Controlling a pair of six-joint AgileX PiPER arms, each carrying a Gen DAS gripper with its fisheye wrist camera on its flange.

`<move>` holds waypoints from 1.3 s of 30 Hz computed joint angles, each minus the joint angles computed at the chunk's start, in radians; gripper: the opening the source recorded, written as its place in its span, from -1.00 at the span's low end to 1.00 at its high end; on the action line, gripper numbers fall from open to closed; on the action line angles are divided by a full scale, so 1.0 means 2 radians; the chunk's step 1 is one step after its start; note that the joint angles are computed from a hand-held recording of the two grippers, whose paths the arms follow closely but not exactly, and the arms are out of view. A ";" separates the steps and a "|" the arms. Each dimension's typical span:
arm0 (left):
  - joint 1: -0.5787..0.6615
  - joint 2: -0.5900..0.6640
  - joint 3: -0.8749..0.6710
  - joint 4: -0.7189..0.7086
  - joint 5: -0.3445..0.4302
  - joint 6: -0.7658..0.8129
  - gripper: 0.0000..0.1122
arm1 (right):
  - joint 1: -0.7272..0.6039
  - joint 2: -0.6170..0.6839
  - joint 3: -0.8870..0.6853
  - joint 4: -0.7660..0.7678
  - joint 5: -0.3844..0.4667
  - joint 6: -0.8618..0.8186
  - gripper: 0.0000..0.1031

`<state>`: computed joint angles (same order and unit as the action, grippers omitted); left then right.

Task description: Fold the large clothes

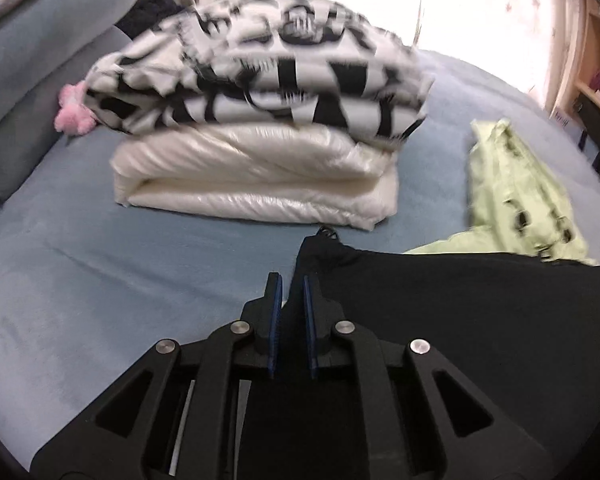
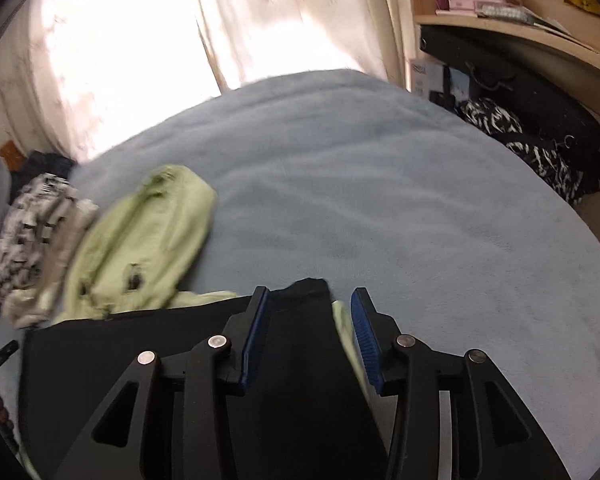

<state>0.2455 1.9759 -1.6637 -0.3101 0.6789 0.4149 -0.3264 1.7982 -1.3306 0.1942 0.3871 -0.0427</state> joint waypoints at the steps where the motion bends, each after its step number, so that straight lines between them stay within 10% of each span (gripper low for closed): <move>1: 0.002 -0.015 0.012 -0.010 0.001 0.009 -0.85 | 0.001 -0.016 0.011 0.017 0.013 -0.030 -0.18; 8: -0.032 -0.149 0.187 -0.077 0.000 0.098 -0.85 | 0.085 -0.086 0.129 0.140 0.034 -0.123 -0.18; 15: -0.131 -0.190 0.331 0.012 -0.105 -0.023 -0.85 | 0.240 -0.098 0.217 -0.084 -0.034 0.173 -0.19; 18: -0.106 -0.190 0.344 -0.017 -0.122 -0.002 -0.85 | 0.216 -0.129 0.272 -0.129 -0.069 0.198 -0.19; 22: -0.045 -0.177 0.324 -0.044 -0.093 0.022 -0.86 | 0.072 -0.193 0.356 -0.014 -0.071 0.024 -0.19; 27: 0.021 -0.180 0.296 -0.083 -0.016 0.061 -0.86 | -0.141 -0.278 0.385 0.217 0.062 -0.220 -0.19; 32: 0.057 -0.218 0.292 -0.064 0.030 0.081 -0.86 | -0.211 -0.381 0.401 0.206 0.156 -0.258 -0.18; 39: 0.090 -0.329 0.344 -0.077 0.089 0.131 -0.86 | -0.037 -0.561 0.424 0.075 0.247 -0.038 -0.18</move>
